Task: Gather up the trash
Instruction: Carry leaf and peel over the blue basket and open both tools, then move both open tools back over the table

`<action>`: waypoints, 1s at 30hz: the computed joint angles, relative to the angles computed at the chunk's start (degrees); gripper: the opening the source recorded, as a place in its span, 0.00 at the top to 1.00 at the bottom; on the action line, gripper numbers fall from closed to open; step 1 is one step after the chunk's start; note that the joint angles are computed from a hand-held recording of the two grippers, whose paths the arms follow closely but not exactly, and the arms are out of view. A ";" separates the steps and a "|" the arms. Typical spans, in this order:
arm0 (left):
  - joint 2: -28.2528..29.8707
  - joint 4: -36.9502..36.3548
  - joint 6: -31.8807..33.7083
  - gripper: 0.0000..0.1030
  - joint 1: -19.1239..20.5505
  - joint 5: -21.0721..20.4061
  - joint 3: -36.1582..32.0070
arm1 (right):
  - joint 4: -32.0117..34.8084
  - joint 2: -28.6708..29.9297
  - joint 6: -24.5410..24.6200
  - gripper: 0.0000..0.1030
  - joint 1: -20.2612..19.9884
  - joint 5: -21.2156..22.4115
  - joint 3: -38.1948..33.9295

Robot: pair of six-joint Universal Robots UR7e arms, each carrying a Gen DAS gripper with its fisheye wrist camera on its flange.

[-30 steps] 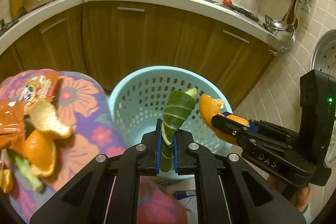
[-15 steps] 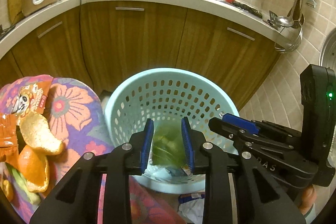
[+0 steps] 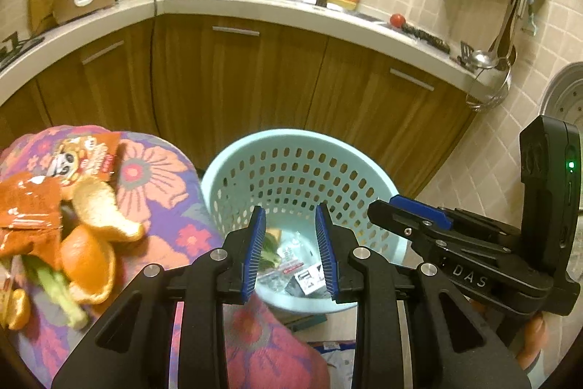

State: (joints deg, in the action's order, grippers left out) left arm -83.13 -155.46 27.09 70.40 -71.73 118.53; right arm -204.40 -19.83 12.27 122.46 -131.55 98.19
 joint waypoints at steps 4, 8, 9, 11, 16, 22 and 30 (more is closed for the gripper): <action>-3.48 -0.35 0.05 0.66 -0.01 -0.83 1.53 | 0.65 0.56 -0.87 0.69 1.95 -0.13 -1.33; -7.14 -0.09 -0.17 0.64 0.18 -1.08 2.52 | 2.36 1.46 -1.55 0.69 3.79 0.19 -3.32; -8.07 -0.01 -0.15 0.63 0.36 -1.17 2.66 | 2.73 1.63 -1.67 0.69 4.09 0.37 -3.66; -9.98 0.18 -0.02 0.62 0.71 -1.17 2.90 | 4.14 2.35 -1.95 0.69 4.93 1.05 -5.04; -14.79 -0.16 1.33 0.55 1.80 0.04 3.38 | 7.67 4.51 -2.82 0.69 6.60 2.18 -8.79; -19.19 -0.88 4.14 0.46 4.71 1.53 1.82 | 11.82 8.17 -4.69 0.57 8.86 2.67 -14.91; -20.34 -0.89 5.75 0.33 12.29 0.13 -4.44 | 17.44 12.93 -6.24 0.54 9.39 4.65 -24.01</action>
